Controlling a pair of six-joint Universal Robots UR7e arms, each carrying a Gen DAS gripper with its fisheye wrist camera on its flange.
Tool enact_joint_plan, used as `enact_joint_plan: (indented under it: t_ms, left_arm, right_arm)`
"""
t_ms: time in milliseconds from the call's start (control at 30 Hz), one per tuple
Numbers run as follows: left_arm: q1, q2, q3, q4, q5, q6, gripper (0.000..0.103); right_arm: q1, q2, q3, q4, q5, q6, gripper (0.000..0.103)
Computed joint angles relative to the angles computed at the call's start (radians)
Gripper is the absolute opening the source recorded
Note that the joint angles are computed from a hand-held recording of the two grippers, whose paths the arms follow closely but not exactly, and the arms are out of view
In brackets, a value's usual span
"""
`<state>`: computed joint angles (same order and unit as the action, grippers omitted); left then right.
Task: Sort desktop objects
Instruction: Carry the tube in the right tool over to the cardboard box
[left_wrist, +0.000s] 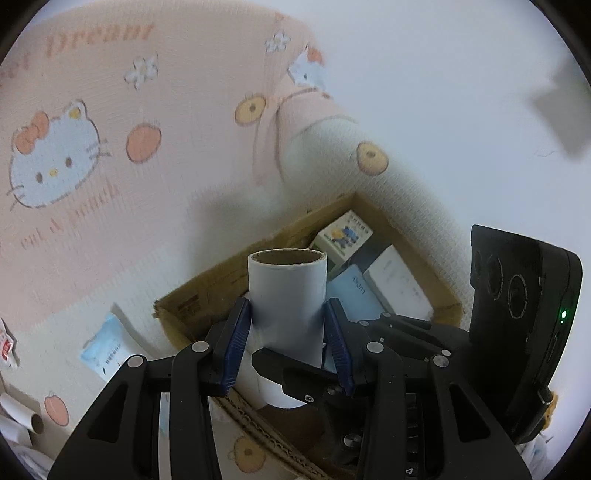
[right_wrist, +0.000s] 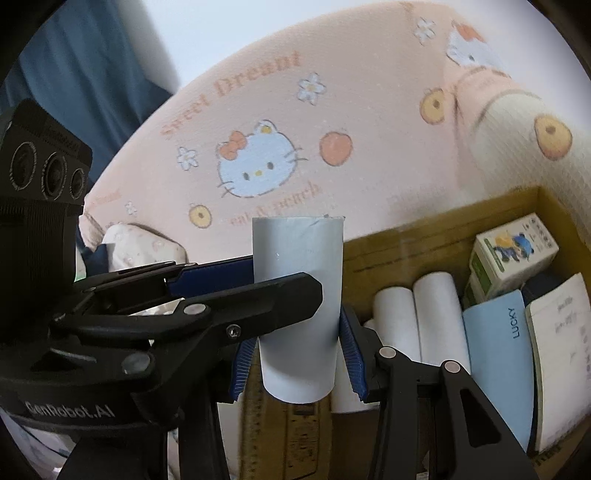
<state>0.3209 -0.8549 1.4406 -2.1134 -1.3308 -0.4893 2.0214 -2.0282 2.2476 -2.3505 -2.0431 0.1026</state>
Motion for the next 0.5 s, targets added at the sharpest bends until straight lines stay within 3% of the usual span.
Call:
enact_joint_plan:
  t_ms: [167,333,500]
  left_arm:
    - [0.029,0.039,-0.056,0.108,-0.047,-0.034,0.046]
    - [0.05,0.056,-0.07,0.142,-0.089,-0.048,0.046]
    - [0.059,0.077,-0.099,0.206,-0.097,-0.058,0.046]
  right_arm:
    - [-0.081,-0.014,0.006,0.048,0.065,-0.013,0.041]
    - [-0.104,0.008,0.001,0.087,0.057,-0.012,0.041]
    - [-0.158,0.032,-0.017,0.14,0.11,0.0,0.041]
